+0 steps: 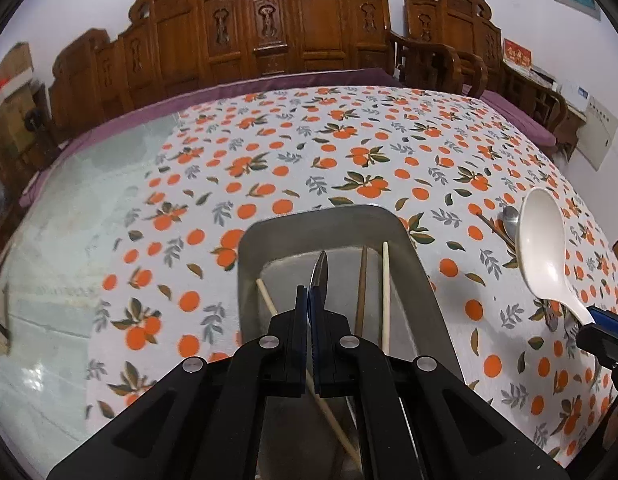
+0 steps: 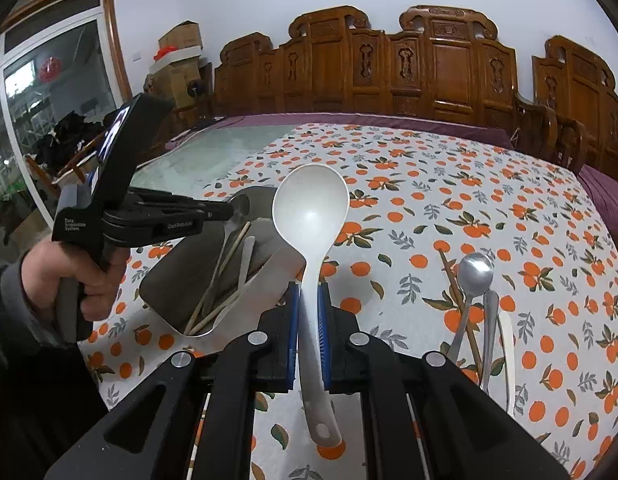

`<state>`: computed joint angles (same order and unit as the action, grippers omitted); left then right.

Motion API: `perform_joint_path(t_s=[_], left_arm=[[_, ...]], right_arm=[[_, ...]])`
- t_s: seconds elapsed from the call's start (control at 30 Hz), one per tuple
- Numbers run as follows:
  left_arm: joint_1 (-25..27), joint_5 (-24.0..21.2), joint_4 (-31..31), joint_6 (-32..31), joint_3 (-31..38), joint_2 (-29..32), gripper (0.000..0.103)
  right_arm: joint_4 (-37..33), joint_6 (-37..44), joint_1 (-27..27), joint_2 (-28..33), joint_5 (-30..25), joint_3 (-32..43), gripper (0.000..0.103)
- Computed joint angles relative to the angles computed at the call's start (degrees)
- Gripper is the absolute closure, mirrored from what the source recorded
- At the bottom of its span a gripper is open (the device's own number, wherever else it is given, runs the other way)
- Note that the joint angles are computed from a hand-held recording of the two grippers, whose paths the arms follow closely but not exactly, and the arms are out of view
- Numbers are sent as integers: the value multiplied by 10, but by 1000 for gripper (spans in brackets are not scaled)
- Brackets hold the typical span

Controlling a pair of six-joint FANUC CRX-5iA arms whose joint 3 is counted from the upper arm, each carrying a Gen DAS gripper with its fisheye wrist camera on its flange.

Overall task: Organize utensils
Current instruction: 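Carry the metal spoon over the grey tray and open the left tool, then carry the white plastic spoon over the grey tray and open the right tool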

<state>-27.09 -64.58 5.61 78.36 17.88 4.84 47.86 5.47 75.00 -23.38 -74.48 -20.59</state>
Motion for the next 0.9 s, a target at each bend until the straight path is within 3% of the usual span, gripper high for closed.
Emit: perform_joint_path(t_s=[0.17, 0.23, 0.57, 0.67, 0.77, 0.9], left_arm=[[9, 22, 22, -13, -31, -14, 101], [15, 26, 36, -19, -37, -18, 95], [44, 49, 60, -31, -58, -48, 53], [53, 59, 58, -31, -61, -55, 50], [67, 67, 65, -30, -61, -59, 20], [88, 77, 86, -31, -62, -62, 13]], right_arm=[[-11, 1, -7, 2, 5, -1, 92], [-14, 3, -10, 5, 8, 1, 92], [-22, 8, -38, 43, 49, 36, 92], [-32, 15, -50, 62, 68, 53, 92], [-42, 18, -66, 79, 89, 68, 92], [-59, 24, -87, 108, 113, 91, 92]])
